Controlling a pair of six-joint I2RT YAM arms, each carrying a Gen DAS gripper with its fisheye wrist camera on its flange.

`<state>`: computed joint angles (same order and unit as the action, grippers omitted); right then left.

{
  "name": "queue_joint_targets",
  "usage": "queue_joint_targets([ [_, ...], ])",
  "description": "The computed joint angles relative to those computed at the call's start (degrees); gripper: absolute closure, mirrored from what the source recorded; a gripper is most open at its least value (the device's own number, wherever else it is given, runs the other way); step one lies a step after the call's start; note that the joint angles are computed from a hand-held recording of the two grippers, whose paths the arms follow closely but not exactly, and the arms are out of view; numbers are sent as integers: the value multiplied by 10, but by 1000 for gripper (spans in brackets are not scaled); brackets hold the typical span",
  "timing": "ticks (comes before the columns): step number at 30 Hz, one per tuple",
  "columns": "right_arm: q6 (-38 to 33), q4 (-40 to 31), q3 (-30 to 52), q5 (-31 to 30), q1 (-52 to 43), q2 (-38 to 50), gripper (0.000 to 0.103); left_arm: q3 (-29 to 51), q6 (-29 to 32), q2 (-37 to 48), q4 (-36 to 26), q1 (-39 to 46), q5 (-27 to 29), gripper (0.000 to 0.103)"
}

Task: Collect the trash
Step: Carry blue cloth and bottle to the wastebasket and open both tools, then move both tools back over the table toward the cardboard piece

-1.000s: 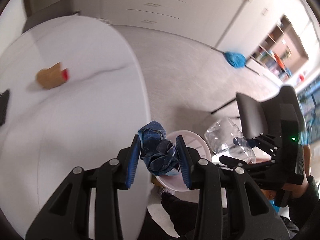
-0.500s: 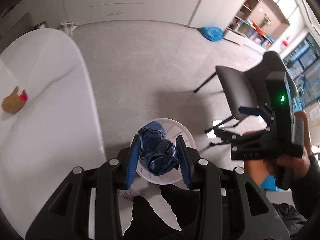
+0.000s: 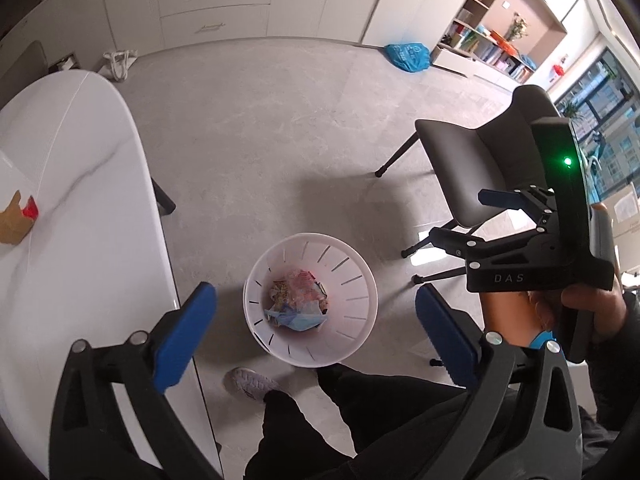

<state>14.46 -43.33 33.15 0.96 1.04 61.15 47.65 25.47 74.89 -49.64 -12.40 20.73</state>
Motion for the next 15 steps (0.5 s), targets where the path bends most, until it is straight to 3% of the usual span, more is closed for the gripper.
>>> queue_joint_targets([
  [15,21,9,41,9,64,38,3,7,8,-2,-3,49,-1,8],
])
